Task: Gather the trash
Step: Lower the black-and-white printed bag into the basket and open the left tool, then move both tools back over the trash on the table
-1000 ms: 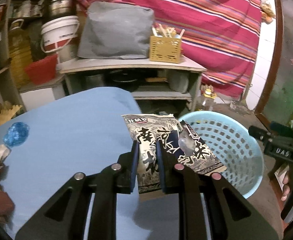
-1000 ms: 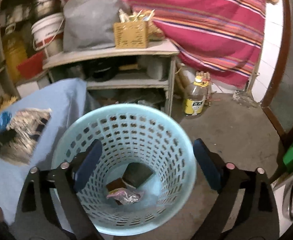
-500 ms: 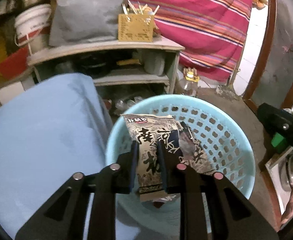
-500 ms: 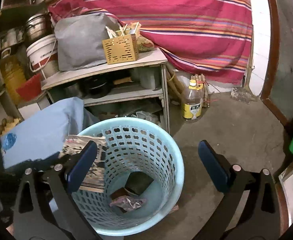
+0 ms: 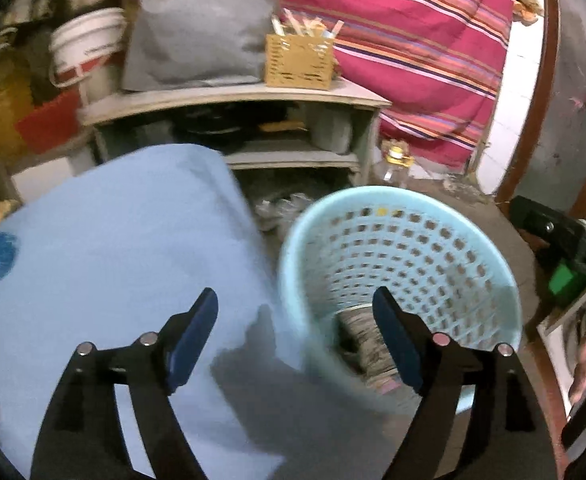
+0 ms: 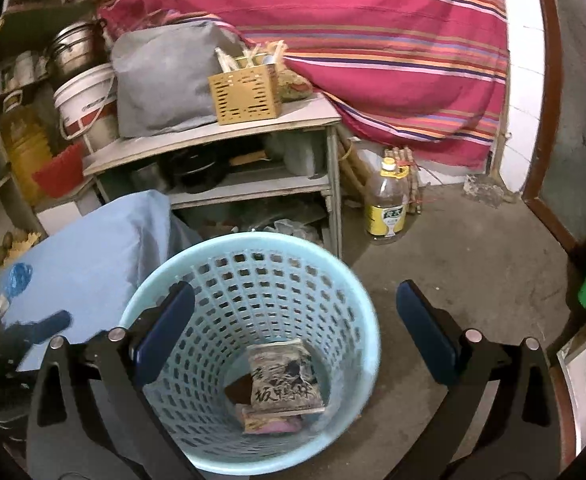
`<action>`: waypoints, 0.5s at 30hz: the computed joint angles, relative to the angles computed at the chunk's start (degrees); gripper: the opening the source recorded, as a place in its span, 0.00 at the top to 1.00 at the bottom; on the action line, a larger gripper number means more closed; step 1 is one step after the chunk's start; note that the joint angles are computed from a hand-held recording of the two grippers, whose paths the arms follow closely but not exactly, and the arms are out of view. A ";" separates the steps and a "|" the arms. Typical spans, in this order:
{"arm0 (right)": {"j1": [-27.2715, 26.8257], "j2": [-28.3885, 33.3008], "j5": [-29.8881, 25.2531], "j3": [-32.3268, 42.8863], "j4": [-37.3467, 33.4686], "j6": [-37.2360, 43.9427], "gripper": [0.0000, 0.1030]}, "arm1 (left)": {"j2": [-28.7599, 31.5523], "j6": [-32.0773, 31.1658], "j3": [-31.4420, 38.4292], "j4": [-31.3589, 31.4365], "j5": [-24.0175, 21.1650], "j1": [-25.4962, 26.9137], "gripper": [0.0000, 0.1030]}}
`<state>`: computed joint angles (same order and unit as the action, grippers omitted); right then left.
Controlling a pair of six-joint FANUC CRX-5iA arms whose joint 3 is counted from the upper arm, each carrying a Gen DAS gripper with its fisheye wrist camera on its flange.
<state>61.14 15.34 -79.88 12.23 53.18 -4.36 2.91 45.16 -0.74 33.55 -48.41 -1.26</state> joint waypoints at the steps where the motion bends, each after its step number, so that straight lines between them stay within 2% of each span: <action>1: 0.13 1.05 0.02 1.35 -0.04 1.03 0.04 | -0.62 -0.27 -0.43 0.00 0.17 0.98 0.21; 4: 0.50 3.51 0.88 4.58 -0.14 2.79 0.04 | -2.65 -2.57 -2.11 2.02 0.04 5.26 0.19; 9: 1.04 8.41 2.99 12.08 -1.71 8.92 0.04 | -5.93 -8.61 -5.39 5.88 0.84 14.54 0.11; 15: 2.45 19.24 1.69 28.71 -1.16 17.00 0.04 | -6.22 -12.33 -5.50 5.96 0.64 26.21 0.10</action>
<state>63.59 34.58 -78.19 40.95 52.02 12.64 -3.31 32.82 -6.24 39.52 -47.76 24.96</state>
